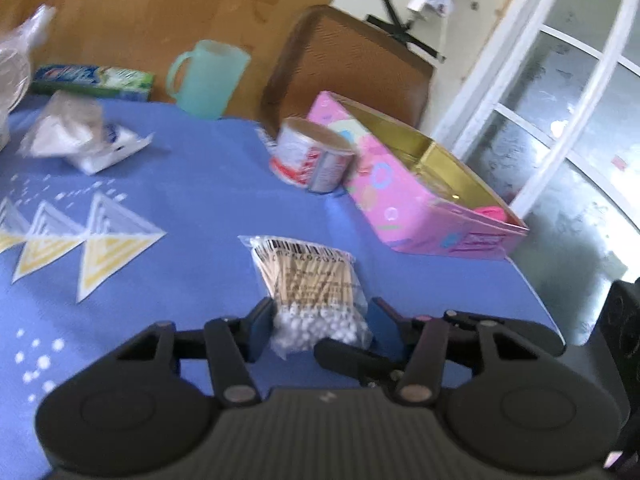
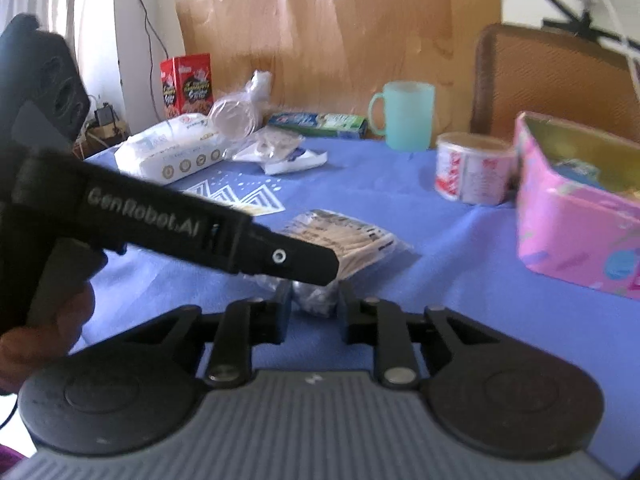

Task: Organize soft objects
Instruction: 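Carry the cotton swab bag into the pink tin and open the right gripper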

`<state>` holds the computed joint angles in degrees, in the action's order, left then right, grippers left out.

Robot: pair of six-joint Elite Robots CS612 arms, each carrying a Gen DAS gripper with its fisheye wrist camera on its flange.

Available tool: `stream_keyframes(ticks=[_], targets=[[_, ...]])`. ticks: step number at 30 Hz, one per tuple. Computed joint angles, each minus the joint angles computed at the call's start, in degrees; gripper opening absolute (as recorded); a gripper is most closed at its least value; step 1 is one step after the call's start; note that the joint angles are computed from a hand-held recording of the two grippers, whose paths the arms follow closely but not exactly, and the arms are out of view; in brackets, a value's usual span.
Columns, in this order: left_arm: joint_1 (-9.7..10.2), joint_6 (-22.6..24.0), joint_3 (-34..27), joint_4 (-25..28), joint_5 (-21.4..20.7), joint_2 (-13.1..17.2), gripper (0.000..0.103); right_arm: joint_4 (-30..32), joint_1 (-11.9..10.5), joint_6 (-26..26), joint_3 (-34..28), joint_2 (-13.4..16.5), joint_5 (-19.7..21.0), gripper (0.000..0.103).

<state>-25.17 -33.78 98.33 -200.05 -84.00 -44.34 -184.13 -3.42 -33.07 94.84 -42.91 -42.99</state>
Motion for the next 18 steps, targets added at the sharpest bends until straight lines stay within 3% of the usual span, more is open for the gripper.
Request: stream_keyframes(ticks=[5, 11, 12, 14, 17, 18], targets=[[-0.94, 5.0, -3.7, 0.3, 0.5, 0.4, 0.051, -10.6, -1.2, 7.4, 0.2, 0.8, -0.5, 0.026], [-1.15, 13.5, -13.6, 3.5, -3.1, 3.1, 0.053, -24.3, -2.9, 18.1, -2.9, 2.7, -4.5, 0.026], [-1.23, 14.7, -15.8, 4.6, -3.6, 3.9, 0.054, -25.9, -3.2, 20.0, -3.8, 3.2, -6.0, 0.026], [-1.47, 15.3, -20.1, 7.7, -3.9, 5.6, 0.080, -26.7, -3.5, 22.4, -5.7, 3.9, -9.3, 0.026], [-2.33, 14.6, -22.7, 8.6, 0.4, 7.3, 0.082, -28.4, -2.8, 25.7, -10.2, 6.2, -19.3, 0.030], [-2.38, 13.8, -22.5, 9.2, 1.2, 7.2, 0.082, -27.9, -2.5, 25.9, -11.8, 7.1, -23.4, 0.036]])
